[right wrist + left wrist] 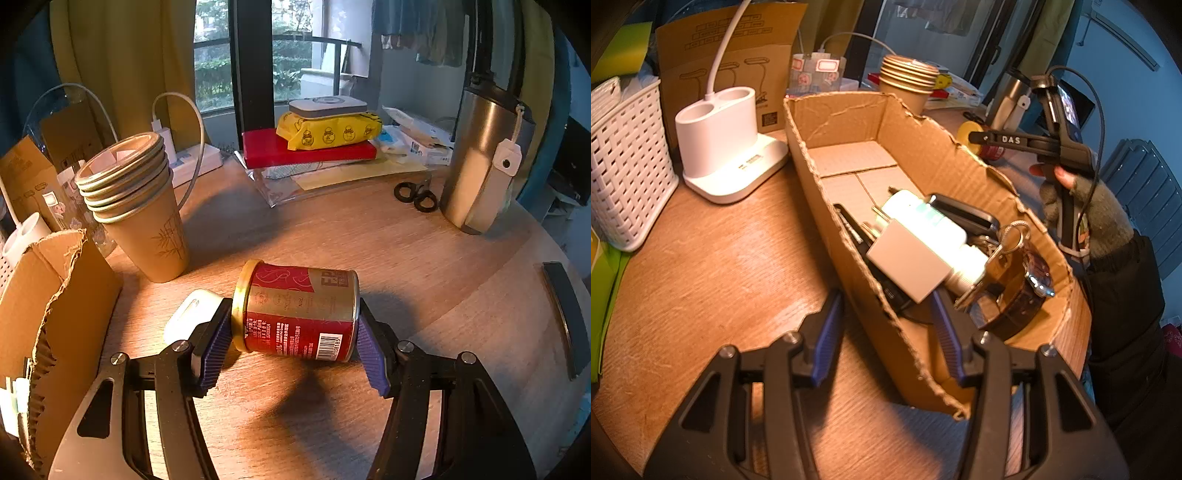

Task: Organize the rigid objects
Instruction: 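Close the right tool around the red-and-gold tin can, then lift the tin can with the right tool and carry it over the box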

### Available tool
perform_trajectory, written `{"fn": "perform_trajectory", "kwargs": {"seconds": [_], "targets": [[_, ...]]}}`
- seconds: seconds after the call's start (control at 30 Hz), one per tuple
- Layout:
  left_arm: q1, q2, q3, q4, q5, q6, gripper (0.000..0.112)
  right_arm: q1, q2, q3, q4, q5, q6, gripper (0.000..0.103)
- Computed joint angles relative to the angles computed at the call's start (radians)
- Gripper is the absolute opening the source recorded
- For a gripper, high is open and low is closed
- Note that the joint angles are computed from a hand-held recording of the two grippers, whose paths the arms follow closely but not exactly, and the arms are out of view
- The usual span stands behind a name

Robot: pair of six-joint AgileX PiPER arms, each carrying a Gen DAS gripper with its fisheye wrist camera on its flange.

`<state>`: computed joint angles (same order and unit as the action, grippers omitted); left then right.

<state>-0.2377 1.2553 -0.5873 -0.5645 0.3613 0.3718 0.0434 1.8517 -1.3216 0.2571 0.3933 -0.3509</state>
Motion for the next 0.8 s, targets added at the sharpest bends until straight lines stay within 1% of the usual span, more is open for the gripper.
{"fn": "perform_trajectory", "kwargs": {"seconds": [0.47, 0.8], "targets": [[0.001, 0.001, 0.0, -0.004, 0.0, 0.005, 0.05, 0.002, -0.112, 0.121, 0.014, -0.065, -0.026, 0.065], [0.001, 0.001, 0.0, -0.004, 0.0, 0.005, 0.05, 0.023, -0.23, 0.23, 0.09, -0.097, -0.095, 0.065]]}}
